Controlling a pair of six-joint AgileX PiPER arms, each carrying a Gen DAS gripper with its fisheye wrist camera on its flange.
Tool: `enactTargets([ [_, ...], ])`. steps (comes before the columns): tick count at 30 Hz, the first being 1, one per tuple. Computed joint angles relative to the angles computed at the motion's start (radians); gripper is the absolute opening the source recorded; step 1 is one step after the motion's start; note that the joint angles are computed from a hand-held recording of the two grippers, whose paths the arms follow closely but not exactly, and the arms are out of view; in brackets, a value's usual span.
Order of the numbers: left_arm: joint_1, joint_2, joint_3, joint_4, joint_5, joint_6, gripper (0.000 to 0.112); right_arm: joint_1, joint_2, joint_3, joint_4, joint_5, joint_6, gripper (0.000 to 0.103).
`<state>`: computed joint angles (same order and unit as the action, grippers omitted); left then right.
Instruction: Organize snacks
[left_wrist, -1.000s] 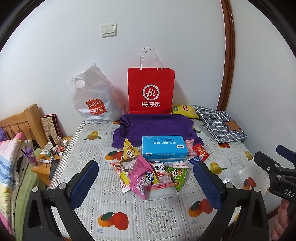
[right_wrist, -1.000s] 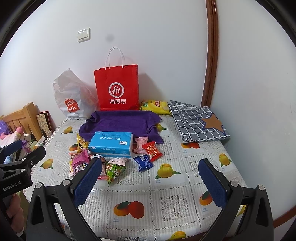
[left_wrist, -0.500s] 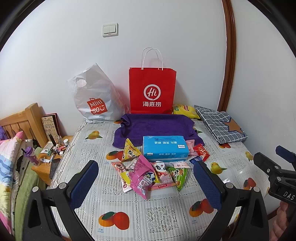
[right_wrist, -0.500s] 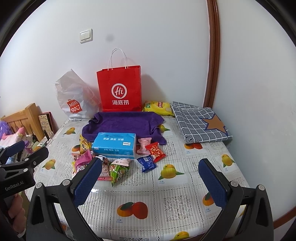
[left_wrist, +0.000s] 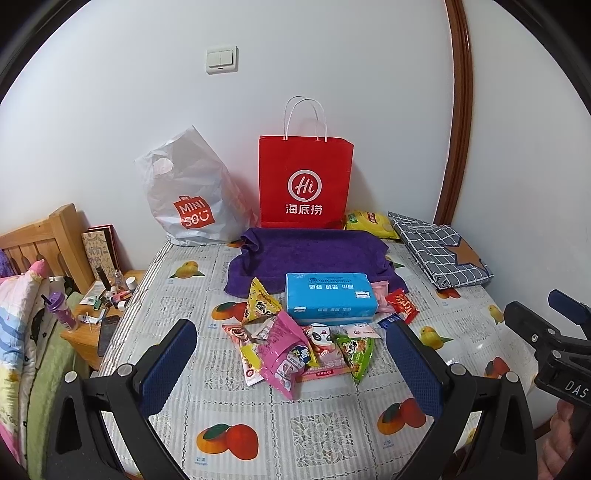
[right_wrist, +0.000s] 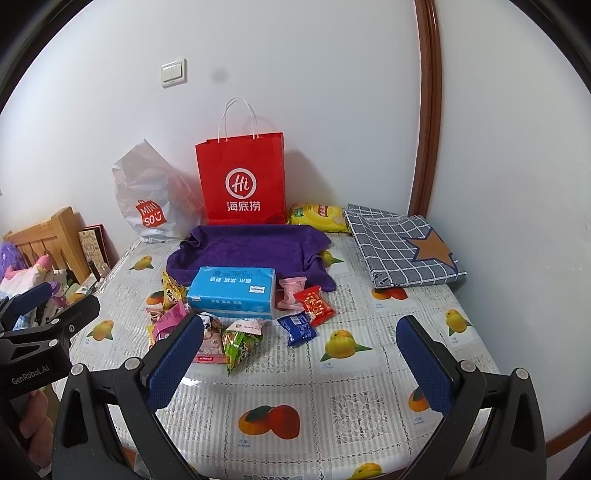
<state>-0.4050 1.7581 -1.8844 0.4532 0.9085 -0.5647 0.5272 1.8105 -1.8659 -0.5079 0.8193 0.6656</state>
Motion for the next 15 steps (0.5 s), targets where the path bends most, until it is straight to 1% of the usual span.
enactTargets([
  [4,0.007,0.005,-0.002,-0.005,-0.001,0.006,0.103,-0.008,0.002,0.008,0.01,-0.029,0.001,0.102],
  [11,0.048,0.07,-0.072,-0.049,0.012,0.051,0.103,-0.03,0.059,-0.036,0.009,-0.033,-0.023,0.102],
  [15,0.064,0.109,-0.106,-0.061,0.012,0.064,0.103,-0.047,0.113,-0.096,0.029,-0.017,-0.065,0.102],
])
